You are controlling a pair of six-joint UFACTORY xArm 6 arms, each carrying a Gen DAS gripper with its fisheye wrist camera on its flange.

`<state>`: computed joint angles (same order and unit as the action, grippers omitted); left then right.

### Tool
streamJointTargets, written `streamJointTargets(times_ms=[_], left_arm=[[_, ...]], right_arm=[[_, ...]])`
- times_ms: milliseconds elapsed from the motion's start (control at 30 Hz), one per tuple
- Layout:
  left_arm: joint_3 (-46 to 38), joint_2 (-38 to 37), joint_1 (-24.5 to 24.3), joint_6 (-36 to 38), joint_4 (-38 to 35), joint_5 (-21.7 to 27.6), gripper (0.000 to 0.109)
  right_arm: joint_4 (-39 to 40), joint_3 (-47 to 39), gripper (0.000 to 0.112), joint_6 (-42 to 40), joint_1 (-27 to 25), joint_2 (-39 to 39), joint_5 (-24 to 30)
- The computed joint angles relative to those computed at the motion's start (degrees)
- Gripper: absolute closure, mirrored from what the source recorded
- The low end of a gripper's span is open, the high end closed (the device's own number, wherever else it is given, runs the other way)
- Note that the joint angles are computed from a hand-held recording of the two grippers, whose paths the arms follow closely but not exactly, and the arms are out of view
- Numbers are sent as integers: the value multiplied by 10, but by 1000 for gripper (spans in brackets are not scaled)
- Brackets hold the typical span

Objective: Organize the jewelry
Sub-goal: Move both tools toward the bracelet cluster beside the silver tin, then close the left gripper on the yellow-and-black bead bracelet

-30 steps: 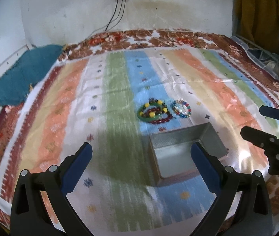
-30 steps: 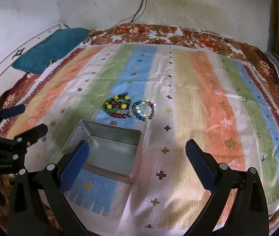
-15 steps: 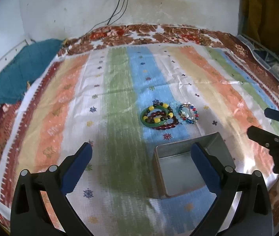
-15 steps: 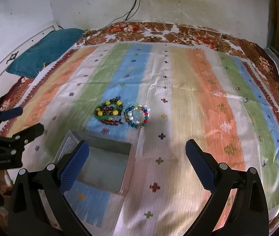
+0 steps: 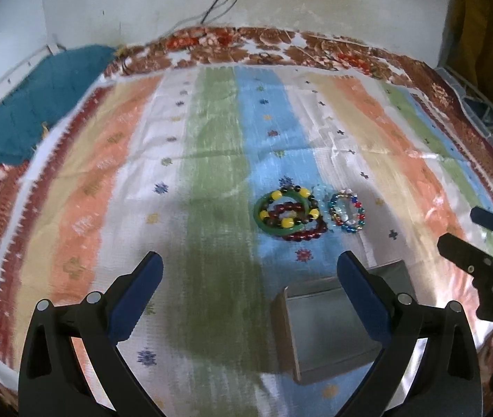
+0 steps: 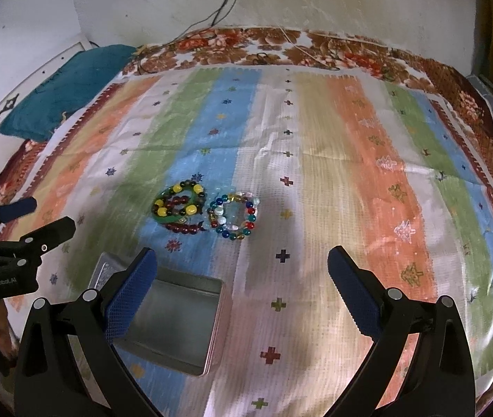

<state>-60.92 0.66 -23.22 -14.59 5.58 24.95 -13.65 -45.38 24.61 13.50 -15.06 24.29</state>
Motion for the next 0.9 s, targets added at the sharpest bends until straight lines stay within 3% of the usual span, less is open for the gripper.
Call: streamJointTargets(times_ms=[433, 633, 767, 900], left_arm=[[-69, 70, 8, 18, -52, 36, 11], [-107, 98, 7, -10, -29, 62, 11], [-121, 111, 7, -1, -47, 61, 11], [-159, 144, 6, 17, -75, 93, 11]], right_arm=[[42, -32, 13, -31, -7, 46, 4], [-4, -48, 13, 16, -16, 62, 8], [-5, -65, 13, 10, -16, 80, 18], [-2, -78, 13, 7, -18, 98, 26]])
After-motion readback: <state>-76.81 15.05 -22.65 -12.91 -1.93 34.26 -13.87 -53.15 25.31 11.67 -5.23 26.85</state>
